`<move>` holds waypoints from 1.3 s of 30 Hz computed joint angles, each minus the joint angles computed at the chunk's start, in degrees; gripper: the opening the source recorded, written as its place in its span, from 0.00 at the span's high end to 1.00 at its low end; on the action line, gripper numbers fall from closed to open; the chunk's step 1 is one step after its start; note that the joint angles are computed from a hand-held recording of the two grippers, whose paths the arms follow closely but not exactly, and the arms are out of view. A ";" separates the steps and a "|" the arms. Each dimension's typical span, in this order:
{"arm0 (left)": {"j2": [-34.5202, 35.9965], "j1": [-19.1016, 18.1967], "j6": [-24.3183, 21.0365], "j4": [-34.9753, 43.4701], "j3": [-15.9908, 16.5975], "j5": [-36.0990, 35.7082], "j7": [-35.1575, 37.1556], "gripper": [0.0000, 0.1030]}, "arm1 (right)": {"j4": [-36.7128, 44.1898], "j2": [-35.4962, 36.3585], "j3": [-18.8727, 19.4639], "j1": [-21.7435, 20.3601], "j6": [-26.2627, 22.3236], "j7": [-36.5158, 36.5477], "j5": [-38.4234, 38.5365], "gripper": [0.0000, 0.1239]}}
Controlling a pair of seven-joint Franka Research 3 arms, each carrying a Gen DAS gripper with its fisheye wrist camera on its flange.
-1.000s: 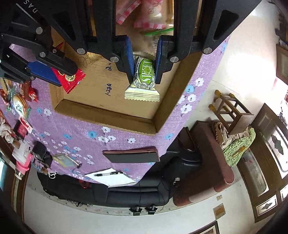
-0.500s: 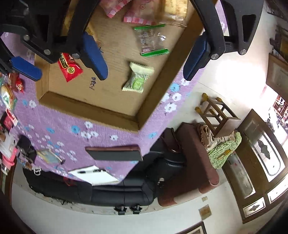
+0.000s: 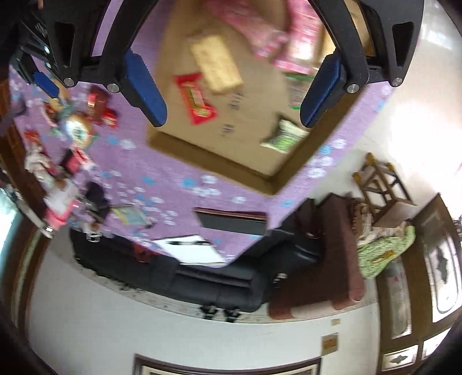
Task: Organize snacks
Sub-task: 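Move both tools back toward the snacks on the table, then grasp round cracker pack with right tool while left tool grasps red snack bag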
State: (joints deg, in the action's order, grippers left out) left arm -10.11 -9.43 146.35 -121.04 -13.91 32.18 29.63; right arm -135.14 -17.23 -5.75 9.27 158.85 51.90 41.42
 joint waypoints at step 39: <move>34.34 -16.04 -10.11 34.40 1.26 -6.42 18.72 0.07 | 4.80 6.62 -2.67 -10.53 -10.69 -9.75 3.55 0.39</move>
